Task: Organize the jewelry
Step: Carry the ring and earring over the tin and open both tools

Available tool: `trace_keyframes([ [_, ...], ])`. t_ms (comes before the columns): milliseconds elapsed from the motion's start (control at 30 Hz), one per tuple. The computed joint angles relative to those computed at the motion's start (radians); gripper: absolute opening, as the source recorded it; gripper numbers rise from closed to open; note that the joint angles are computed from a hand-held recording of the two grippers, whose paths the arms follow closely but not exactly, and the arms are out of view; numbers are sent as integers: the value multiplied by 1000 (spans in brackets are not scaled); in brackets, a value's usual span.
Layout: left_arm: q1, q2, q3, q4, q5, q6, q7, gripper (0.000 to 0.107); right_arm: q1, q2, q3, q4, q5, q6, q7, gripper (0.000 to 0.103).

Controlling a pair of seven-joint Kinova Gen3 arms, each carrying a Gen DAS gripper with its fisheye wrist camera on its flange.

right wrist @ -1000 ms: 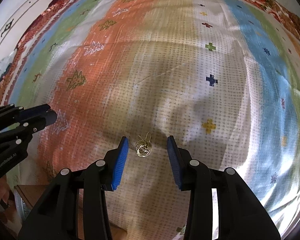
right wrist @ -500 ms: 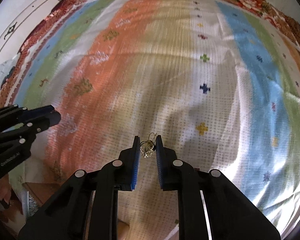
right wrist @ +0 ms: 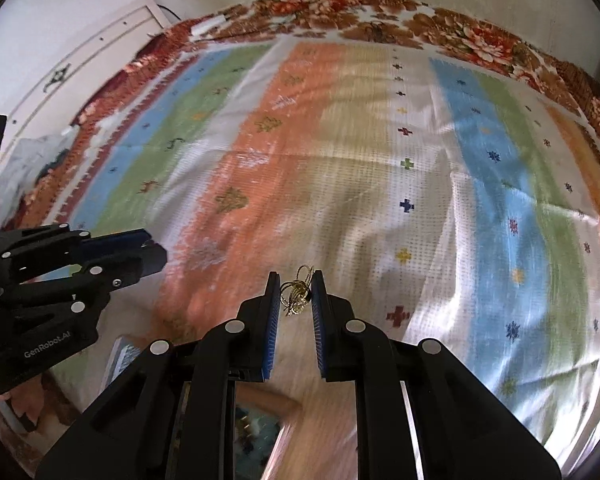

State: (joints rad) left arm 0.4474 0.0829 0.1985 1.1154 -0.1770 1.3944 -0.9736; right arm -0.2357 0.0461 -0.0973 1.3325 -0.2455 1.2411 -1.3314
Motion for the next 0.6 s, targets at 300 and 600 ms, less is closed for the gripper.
trace_keyframes([
  [300,22,-75,38,58,-24,-14,57,19,29,-108,35,91,-87,-11,93,16],
  [600,22,-136,88,97,-38,-30,100,19,42,-188,87,155,-184,17,198,16],
])
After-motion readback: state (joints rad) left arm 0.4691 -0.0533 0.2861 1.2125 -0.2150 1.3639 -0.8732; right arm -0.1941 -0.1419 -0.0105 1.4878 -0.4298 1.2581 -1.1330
